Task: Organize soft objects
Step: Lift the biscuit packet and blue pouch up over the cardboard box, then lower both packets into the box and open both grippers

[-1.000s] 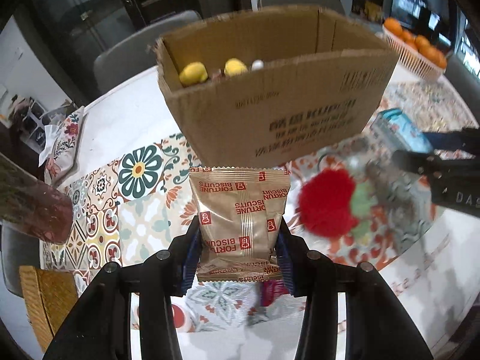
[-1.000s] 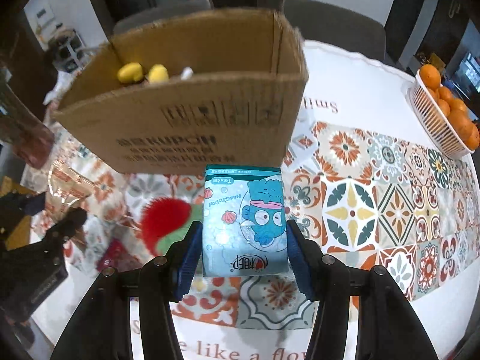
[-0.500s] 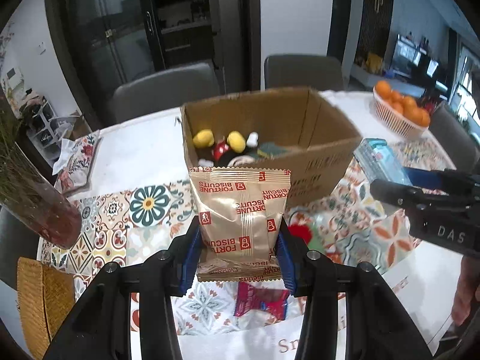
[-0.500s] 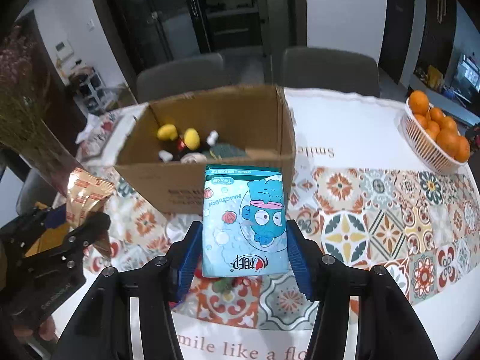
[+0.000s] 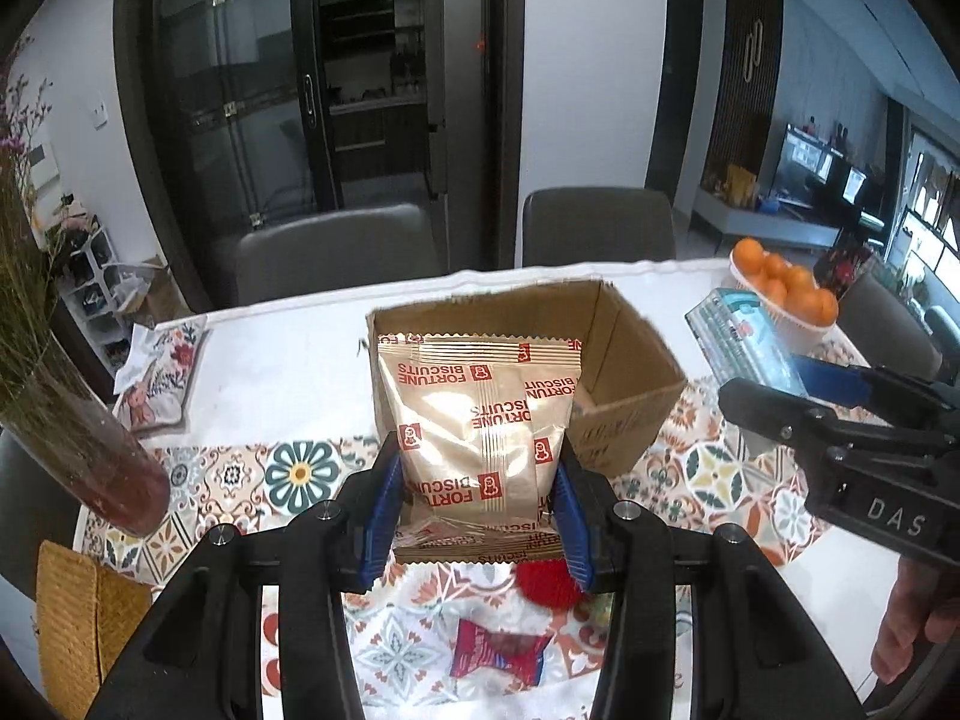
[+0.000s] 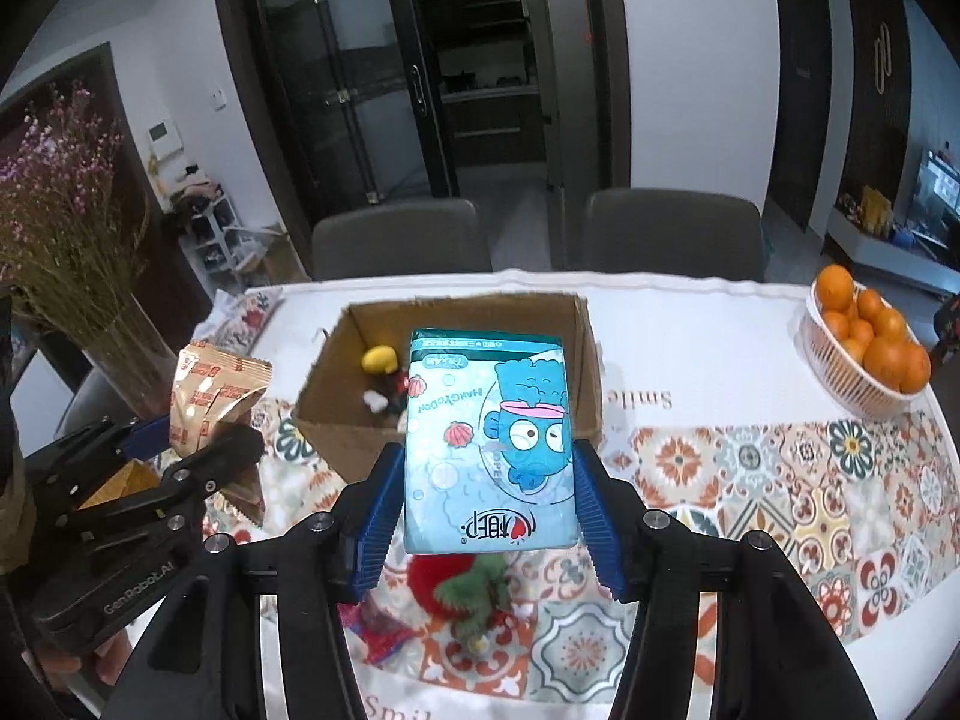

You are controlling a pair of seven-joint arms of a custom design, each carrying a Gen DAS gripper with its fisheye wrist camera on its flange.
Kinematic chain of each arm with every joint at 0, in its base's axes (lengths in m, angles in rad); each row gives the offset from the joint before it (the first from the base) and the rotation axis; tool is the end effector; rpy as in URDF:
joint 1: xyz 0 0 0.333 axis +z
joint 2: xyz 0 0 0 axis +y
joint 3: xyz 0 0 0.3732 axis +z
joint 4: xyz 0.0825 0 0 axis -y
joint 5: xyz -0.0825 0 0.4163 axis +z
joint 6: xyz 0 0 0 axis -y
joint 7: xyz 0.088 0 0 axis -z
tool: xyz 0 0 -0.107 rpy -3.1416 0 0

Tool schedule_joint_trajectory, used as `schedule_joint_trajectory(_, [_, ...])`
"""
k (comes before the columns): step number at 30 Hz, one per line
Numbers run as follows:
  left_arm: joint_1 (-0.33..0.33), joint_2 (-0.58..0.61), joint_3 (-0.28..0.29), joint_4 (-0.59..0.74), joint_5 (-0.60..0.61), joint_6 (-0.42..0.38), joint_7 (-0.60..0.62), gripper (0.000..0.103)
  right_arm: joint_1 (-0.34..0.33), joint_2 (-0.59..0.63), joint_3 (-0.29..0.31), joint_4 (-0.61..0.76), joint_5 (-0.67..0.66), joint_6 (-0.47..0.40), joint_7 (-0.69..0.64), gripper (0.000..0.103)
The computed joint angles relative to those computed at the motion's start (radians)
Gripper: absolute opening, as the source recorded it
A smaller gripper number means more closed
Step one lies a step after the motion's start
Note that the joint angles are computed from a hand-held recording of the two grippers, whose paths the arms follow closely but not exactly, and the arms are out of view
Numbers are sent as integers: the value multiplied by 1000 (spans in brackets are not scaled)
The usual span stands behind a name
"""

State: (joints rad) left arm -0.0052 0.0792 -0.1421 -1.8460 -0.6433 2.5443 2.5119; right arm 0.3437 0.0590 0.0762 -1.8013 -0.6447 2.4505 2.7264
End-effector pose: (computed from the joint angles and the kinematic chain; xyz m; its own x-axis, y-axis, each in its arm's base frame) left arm 0.6579 -0.0867 0.5934 -0.6116 -0.7912 -0.0031 -0.5562 0.4327 -0.7095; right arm 0.6029 0.2674 0.6212 -0.2903 -0.9459 -0.1447 -0.6562 0.3069 -0.6893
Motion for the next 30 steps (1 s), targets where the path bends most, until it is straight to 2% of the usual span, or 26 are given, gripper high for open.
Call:
schedule_joint_trajectory(12, [-7, 71, -17, 107, 29, 12, -57, 45, -9, 65, -24, 97, -5, 9, -61, 56])
schedule_joint_trajectory(30, [-30, 231, -39, 289, 205, -4, -187, 45, -40, 190, -61, 216, 158, 16, -236, 56])
